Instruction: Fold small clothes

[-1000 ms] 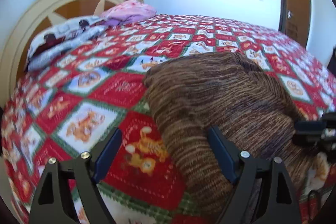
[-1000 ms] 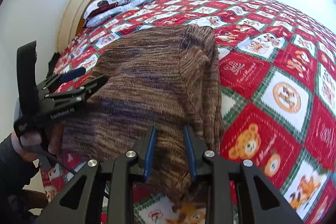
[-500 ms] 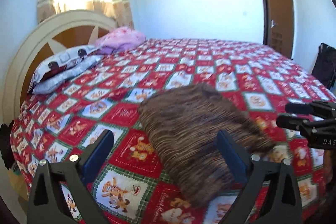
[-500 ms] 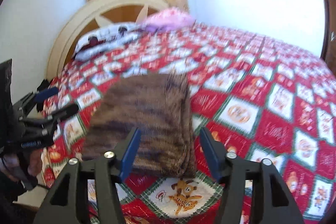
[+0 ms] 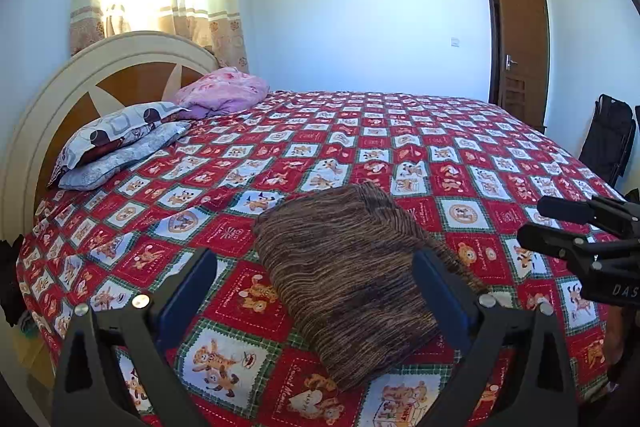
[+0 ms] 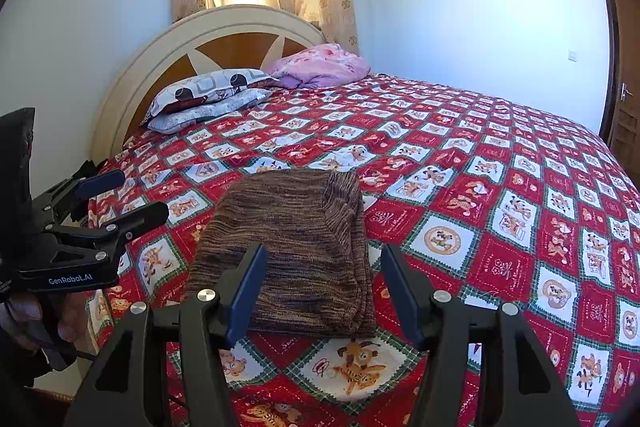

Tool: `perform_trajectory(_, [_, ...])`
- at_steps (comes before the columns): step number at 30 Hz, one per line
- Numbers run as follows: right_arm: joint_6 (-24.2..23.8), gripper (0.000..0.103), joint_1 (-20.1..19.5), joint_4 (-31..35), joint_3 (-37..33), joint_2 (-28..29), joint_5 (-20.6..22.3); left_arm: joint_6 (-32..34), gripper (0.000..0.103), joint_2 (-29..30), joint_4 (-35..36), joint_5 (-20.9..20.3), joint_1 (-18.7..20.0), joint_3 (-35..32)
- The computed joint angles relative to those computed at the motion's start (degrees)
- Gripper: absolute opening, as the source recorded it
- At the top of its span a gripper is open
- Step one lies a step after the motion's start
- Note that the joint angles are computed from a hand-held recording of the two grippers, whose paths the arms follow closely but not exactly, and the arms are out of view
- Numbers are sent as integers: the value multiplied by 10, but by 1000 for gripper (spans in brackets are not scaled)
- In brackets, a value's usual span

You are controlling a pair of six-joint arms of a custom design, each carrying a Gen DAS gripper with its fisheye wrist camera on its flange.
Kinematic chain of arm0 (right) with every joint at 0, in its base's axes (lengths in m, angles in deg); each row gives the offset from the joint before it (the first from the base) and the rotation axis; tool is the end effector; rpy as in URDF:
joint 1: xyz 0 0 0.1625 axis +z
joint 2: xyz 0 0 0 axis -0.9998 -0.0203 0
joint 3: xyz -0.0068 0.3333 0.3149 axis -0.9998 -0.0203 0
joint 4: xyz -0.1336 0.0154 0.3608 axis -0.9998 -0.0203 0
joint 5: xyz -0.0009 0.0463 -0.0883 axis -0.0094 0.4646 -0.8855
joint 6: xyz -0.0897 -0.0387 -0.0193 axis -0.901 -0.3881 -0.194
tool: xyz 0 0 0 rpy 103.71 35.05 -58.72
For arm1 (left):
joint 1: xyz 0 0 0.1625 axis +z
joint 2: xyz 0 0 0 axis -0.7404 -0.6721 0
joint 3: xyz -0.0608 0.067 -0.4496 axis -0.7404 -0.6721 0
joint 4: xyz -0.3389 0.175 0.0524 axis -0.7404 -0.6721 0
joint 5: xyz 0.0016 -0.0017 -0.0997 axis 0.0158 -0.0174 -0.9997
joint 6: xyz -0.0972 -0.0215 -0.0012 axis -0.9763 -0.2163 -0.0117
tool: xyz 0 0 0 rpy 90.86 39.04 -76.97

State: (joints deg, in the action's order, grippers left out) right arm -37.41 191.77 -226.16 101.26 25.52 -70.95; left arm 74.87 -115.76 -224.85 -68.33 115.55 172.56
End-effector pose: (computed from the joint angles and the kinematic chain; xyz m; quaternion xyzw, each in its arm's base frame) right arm 0.3114 -0.8046 0.0535 0.4649 -0.8252 0.2890 0.1394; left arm -0.0649 -0.7172 0.2519 0.0998 0.7495 -0.5189 0.3988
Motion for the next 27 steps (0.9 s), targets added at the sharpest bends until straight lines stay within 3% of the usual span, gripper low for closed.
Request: perform_trajectory(27, [13, 61, 0, -5, 28, -14, 16, 3, 100, -5, -12, 3, -7, 11])
